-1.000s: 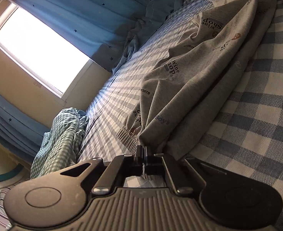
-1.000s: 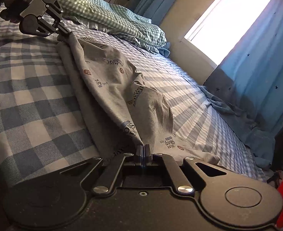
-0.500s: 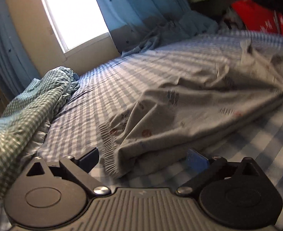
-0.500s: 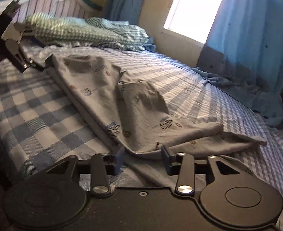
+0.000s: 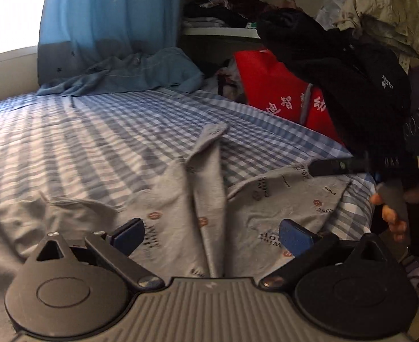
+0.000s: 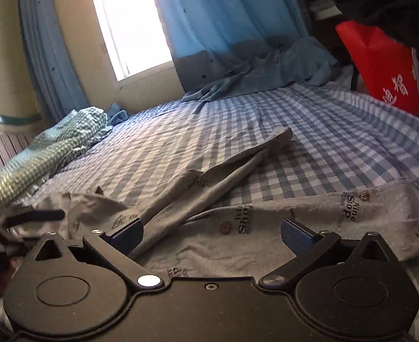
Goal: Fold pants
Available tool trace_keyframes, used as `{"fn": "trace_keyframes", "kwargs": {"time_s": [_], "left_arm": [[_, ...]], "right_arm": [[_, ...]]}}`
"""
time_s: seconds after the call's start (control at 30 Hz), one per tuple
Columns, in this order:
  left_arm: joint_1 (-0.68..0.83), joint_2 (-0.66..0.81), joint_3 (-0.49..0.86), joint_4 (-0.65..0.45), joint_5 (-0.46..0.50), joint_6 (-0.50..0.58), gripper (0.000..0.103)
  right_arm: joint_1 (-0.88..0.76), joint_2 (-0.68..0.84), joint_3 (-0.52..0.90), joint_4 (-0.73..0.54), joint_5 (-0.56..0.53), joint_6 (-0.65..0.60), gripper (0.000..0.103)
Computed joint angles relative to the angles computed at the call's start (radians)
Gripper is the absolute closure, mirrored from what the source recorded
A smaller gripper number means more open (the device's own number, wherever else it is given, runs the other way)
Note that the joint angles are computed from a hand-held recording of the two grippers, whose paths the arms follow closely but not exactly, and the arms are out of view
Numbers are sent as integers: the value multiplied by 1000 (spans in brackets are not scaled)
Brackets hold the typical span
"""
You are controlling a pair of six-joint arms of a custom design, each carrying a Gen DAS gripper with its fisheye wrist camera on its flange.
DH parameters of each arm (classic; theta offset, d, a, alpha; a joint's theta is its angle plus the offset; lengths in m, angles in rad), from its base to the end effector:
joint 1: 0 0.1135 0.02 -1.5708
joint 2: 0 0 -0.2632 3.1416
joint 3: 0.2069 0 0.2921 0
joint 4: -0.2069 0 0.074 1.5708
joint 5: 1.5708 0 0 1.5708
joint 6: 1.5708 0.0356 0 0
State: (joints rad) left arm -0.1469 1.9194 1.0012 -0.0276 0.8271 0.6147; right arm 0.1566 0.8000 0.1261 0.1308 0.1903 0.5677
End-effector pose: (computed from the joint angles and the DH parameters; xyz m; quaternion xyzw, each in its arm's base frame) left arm 0.3806 -0.0828 0.0906 0.4386 0.7630 -0.3067 0.3625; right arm 0.1894 0.0231 0.1145 0.2227 0.8391 0.0960 0.4869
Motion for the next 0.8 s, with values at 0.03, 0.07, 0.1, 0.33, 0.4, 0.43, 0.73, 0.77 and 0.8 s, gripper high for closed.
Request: {"fn": "trace_keyframes", "kwargs": {"time_s": [0.03, 0.07, 0.1, 0.33, 0.4, 0.43, 0.73, 0.77, 0.8], "left_arm": [[-32, 24, 11, 16, -23, -34, 7], [-56, 51, 37, -1, -41, -62, 10], [-72, 79, 72, -35, -52, -86, 18], [-87, 218, 268, -233, -76, -220, 41], [-95, 236, 302, -248, -113, -266, 49], [-102, 235, 306, -250, -148, -286, 58], [-154, 192, 314, -280, -290, -304, 102], [-158, 176, 302, -281, -293, -298, 102], [-162, 155, 283, -268, -301, -294, 103]], "right_arm": [[-108, 63, 20, 57, -129, -26, 1], [-193, 154, 54, 118, -231, -46, 1], [-262, 265, 107, 168, -303, -55, 1], [-474, 900, 560, 261, -485, 109, 23], [-482, 994, 669, 203, -440, 168, 27], [-482, 1031, 711, 182, -402, 222, 36], [-461, 1113, 870, 49, -266, 169, 103], [-462, 1096, 868, 48, -264, 147, 103], [-465, 1071, 861, 44, -266, 124, 103]]}}
